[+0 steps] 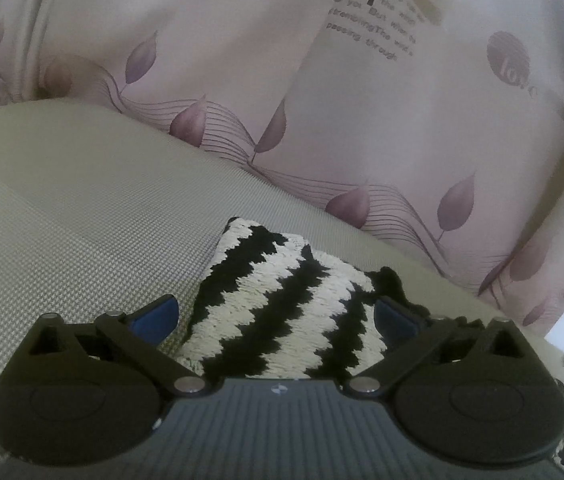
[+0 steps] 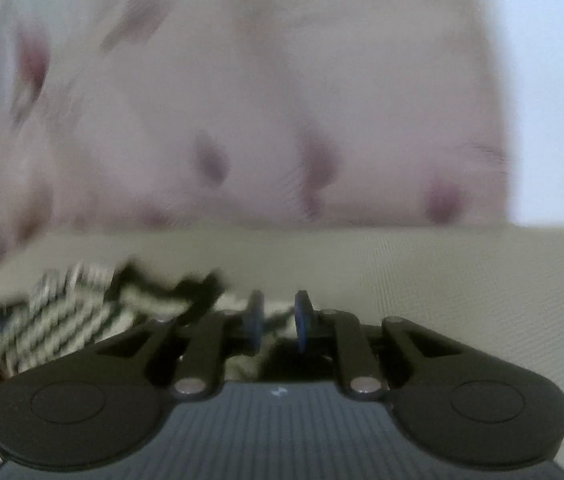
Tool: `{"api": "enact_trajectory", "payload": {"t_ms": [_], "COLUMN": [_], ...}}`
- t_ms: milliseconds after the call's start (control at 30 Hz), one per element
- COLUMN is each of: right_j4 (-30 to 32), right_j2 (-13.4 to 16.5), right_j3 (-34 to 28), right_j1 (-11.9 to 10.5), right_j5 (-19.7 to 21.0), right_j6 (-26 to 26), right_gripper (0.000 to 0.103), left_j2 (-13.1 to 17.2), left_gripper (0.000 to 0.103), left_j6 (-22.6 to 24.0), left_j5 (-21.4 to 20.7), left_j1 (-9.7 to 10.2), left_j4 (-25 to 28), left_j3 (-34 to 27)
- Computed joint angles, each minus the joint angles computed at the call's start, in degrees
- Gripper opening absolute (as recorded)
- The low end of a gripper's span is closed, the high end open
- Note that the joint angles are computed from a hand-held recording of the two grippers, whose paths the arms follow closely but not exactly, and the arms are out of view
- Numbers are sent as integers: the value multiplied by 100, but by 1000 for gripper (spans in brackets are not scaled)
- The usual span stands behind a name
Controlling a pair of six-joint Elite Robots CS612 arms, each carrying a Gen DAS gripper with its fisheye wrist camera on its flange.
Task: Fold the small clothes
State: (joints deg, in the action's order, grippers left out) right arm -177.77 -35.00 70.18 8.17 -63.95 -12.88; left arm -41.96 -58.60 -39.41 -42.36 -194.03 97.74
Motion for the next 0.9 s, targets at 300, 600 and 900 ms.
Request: {"api": "enact_trajectory", "payload": {"t_ms": [300,600,900], "right_j4": [1219,63,397], "right_j2": [443,738,718], "right_j3": [-903,-980,-1119], "right_j1": [71,284,49], "right_j5": [-152,-862,-44], "right_j6": [-528,-1074,317], "right_gripper": [34,17,32], "left_j2": [26,-11,-16], "left_gripper": [103,103,103], "left_j6": [185,-261,-281], "left_j5": [-200,-401,-377], "left_j1": [21,85,78], "left_j4": [-209,-5,60], "left_j3": [-10,15,10]}}
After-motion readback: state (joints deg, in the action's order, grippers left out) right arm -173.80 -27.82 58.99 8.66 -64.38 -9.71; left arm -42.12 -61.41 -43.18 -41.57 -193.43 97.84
